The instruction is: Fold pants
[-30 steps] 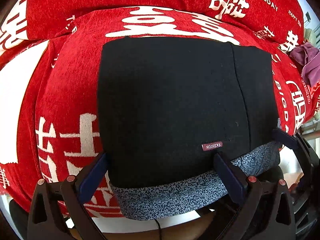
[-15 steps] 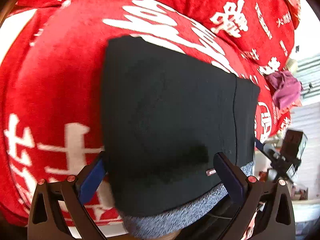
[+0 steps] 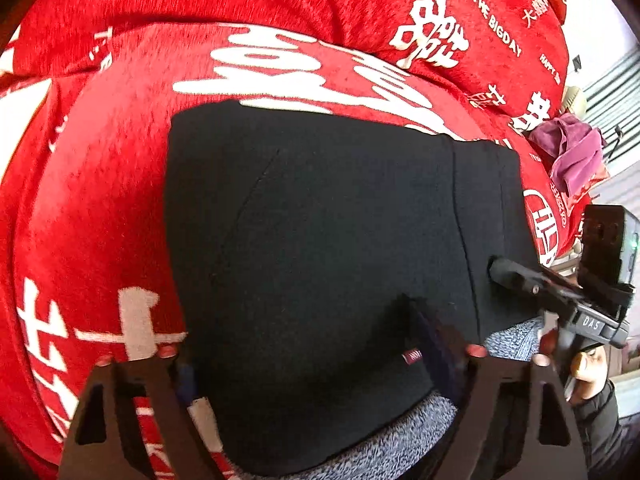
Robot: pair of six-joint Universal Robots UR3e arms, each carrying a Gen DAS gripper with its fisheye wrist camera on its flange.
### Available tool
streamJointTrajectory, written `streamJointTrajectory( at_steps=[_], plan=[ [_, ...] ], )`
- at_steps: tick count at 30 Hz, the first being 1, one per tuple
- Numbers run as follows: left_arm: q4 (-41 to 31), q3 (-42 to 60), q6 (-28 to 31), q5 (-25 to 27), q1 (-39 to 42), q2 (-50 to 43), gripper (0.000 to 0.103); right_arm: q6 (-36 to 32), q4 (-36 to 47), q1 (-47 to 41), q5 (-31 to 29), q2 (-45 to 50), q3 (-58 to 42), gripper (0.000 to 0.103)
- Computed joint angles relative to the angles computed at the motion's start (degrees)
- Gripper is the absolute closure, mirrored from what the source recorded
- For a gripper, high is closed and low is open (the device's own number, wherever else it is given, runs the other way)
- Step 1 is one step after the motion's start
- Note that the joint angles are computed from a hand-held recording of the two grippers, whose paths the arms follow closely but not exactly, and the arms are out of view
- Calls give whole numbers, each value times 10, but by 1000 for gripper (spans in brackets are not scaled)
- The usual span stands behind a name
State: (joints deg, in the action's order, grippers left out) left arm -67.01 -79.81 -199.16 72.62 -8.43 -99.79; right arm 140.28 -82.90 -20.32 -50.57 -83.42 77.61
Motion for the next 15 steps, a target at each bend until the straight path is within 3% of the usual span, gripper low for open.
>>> streamJointTrajectory(
  at_steps=[1,2,3,10,15],
  plan=[
    [-11,10,4,-2,3,1,30,0,5,-1,2,-7,-3,37],
    [-20,12,6,-8,9,6,36,3,5,-6,5,-17,-2,52],
    [-30,20,8,-16,15,8,39,2,11,-13,9,-20,-7,55],
    [-60,73,23,-10,24,6,41,16,33,17,19,-14,-79,60],
    [-84,137,33,-42,74,-6,41,43,37,39,35,28,-160,60]
  ],
)
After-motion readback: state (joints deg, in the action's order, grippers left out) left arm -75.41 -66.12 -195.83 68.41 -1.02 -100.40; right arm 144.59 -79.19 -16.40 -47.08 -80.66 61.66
